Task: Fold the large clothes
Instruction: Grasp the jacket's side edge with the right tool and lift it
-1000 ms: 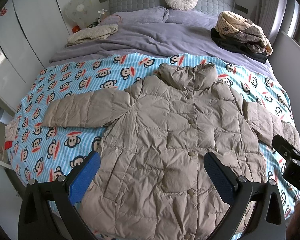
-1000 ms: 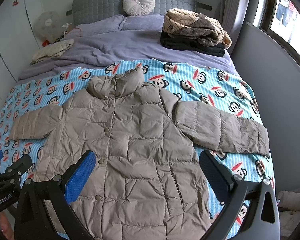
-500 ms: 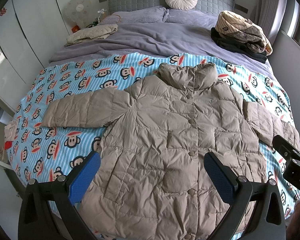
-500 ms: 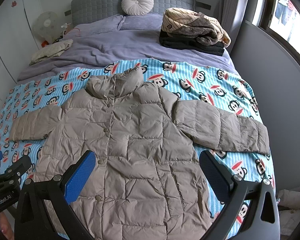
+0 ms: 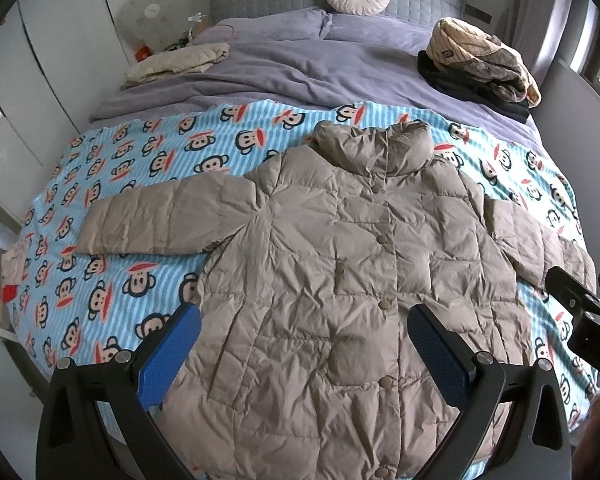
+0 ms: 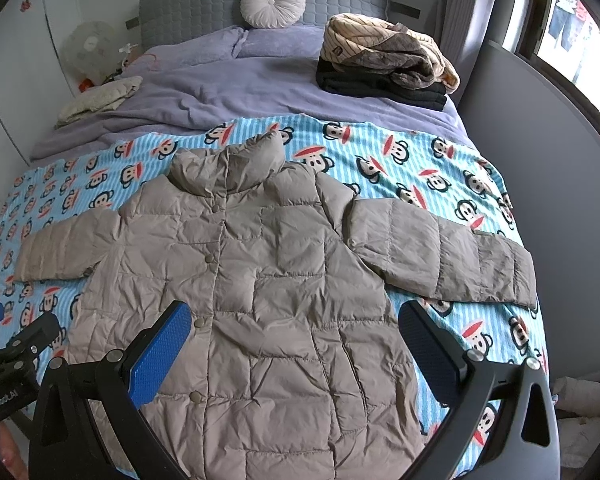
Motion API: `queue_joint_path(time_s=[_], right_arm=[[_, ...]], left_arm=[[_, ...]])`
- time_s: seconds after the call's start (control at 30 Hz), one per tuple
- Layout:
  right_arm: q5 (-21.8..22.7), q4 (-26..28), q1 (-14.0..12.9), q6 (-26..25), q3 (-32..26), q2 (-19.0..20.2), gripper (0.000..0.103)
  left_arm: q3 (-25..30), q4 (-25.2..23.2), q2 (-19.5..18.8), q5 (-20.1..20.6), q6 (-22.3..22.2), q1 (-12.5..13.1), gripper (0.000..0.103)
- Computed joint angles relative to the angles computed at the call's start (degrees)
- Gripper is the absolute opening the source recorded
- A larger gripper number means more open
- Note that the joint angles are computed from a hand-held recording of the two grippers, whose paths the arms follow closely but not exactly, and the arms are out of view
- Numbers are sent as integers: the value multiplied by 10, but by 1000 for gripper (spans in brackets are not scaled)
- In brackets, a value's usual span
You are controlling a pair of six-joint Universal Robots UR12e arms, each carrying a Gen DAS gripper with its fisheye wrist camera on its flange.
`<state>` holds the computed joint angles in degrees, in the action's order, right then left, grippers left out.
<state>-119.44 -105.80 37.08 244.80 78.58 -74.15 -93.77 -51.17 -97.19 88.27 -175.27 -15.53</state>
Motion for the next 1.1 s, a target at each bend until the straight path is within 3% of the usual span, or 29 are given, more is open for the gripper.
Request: queue_joint_path(time_s=[0.27,0.4,0.53,0.67,0.77,0.83,0.93,1.1], right_arm=[[16,20,-1,18,-13,12,103],[66,-6,-8,24,-20,30,103],[125,-12,-13,38,-45,64,103],[195,-86,-18,33,-56,99,103],[241,-98,-18,19,-90,137,103],[276,-100,-17,-1,-117,164,103],[290,-101,-12,-20,-149,194,103],[306,-98,-10,-32,-186,229,103]], left_arm=[[25,-40,-29,-75,24,28,103],[33,-63,-52,-128,22,63,103],[39,-73,-79,-145,3,102,103],[48,-69,-115,-167,-26,150,103],[57,-46,-148,-193,-55,183,103],[65,-30,-173,-233,-82,205,103],[83,-8,-214,-277,-118,228,103],[107,48,-258,-313,-192,248,103]])
